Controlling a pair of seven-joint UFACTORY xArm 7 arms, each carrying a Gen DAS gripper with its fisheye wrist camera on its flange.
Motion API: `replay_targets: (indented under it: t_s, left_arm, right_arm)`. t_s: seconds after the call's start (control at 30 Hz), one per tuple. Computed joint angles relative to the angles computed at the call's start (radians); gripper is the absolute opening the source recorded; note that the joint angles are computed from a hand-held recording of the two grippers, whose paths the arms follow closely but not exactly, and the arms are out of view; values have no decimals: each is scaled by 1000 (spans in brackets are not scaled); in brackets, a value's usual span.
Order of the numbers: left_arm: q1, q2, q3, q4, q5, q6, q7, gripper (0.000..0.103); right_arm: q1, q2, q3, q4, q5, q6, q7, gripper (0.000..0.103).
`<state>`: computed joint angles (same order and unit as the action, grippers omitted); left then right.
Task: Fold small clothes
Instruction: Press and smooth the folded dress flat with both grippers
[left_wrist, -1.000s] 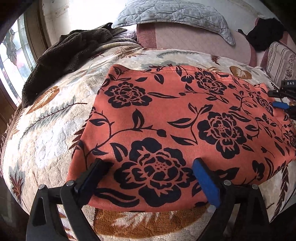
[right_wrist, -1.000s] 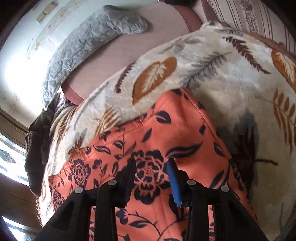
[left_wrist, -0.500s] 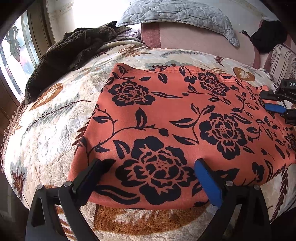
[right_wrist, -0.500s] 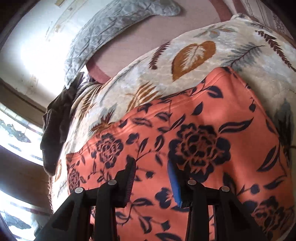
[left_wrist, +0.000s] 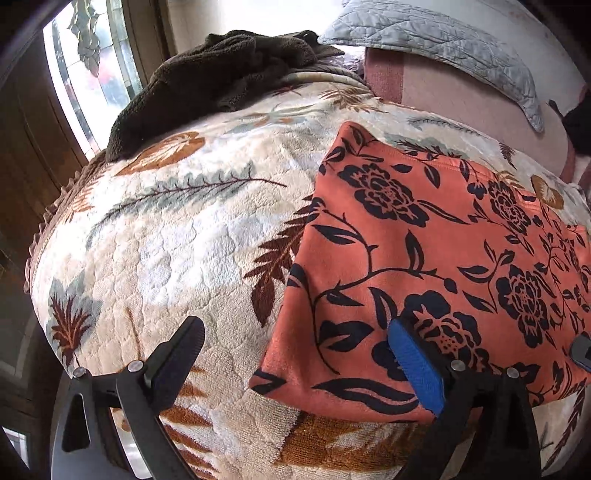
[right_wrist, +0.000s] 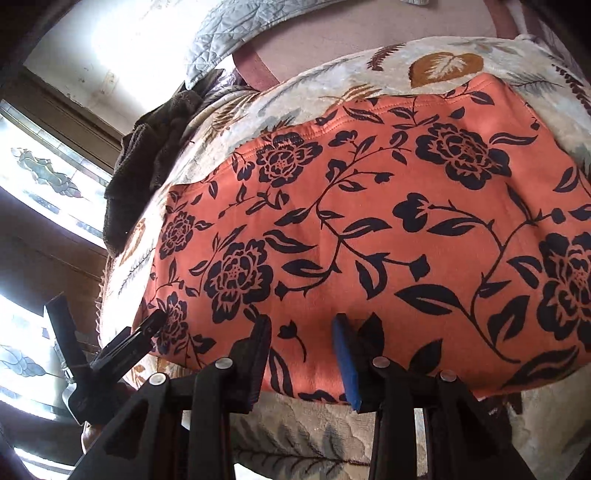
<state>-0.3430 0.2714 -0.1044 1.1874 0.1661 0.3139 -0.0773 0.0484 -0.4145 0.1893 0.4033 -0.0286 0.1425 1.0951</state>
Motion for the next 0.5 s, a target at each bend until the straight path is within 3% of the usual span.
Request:
replay_targets:
  t_s: [0.03, 0.1, 0.13, 0.2, 0.3, 0.37, 0.43, 0.5]
  left_arm:
    - [6, -10, -8, -12, -16, -14, 19, 99]
    - [83, -26, -99, -32, -173, -38, 147, 99]
    - [116, -30, -142, -35, -253, -38, 213, 99]
    - [96, -21, -135, -11, -289, 10, 242, 99]
    - [5, 3, -65, 27, -179, 109, 153, 99]
    - [-32, -7, -34, 9, -107, 77, 91, 100]
    - [-52, -17, -17, -2, -49, 51, 53, 100]
    - [-89, -41, 26, -38, 62, -22, -39, 100]
  right_arm:
    - [-15, -28, 17, -16, -7, -2, 18, 38]
    - [-47, -88, 51, -58, -13, 1, 69, 38]
    - [-27, -105, 28, -76, 4, 10, 71, 38]
    - [28, -138, -35, -111, 51, 20, 58, 38]
    - [-34, -258, 28, -149, 40, 51, 108, 38]
    - [-102, -353, 84, -157, 0, 141, 156, 38]
    - [-115, -391, 69, -169, -14, 196, 175, 38]
    - [-57, -365, -30, -192, 28, 224, 143, 39]
